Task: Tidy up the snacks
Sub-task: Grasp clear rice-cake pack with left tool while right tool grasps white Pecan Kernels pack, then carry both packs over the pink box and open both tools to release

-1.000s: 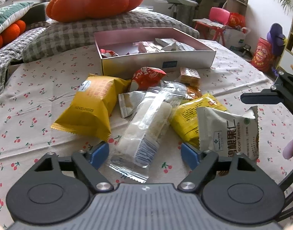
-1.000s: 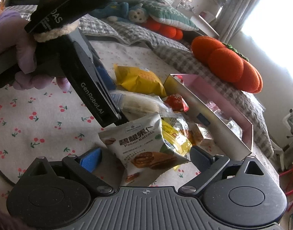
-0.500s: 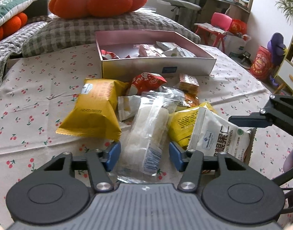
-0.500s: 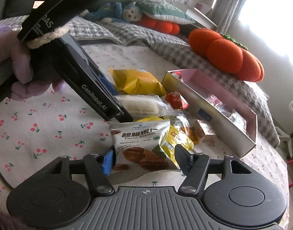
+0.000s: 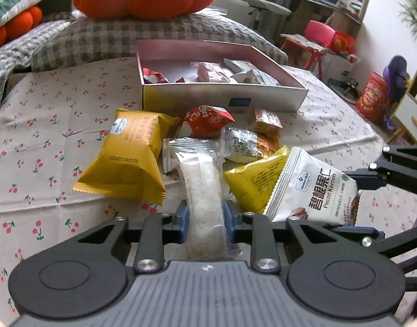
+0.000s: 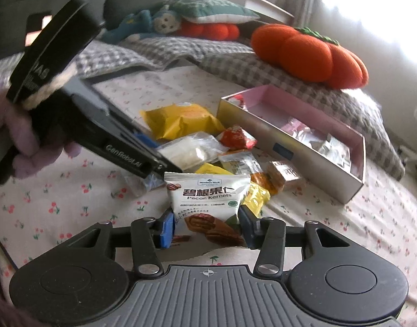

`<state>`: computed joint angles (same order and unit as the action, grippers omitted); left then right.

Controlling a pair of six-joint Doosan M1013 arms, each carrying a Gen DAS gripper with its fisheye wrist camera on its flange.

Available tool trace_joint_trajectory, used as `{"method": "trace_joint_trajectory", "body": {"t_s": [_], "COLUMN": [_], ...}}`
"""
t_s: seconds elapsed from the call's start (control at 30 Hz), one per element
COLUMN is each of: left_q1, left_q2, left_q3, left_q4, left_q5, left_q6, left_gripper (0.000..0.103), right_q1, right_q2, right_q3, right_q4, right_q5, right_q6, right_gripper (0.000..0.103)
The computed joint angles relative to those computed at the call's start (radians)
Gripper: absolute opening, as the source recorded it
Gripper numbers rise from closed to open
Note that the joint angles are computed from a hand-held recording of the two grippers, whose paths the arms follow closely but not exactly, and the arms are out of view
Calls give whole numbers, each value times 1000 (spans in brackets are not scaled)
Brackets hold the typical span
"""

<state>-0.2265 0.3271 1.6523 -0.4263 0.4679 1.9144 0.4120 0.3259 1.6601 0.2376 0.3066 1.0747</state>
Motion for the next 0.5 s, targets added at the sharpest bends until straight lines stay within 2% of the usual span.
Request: {"method": "trace_joint_trajectory", "body": {"t_s": [0.27,0.5], "left_q1": [11,23], "left_q2": [-1,-6], "left_q3": [-16,-21], "left_q4": [-45,-126], "left_q5": [53,60], "left_q6": [-50,-40], "left_gripper": [18,17], "right_q1": [-31,-60], "right_q2": [-2,-4], "right_q3": [-22,-39], "right_q4": [163,313], "right_q5": [51,81], "right_q6": [12,-3], "right_gripper": [46,46]}}
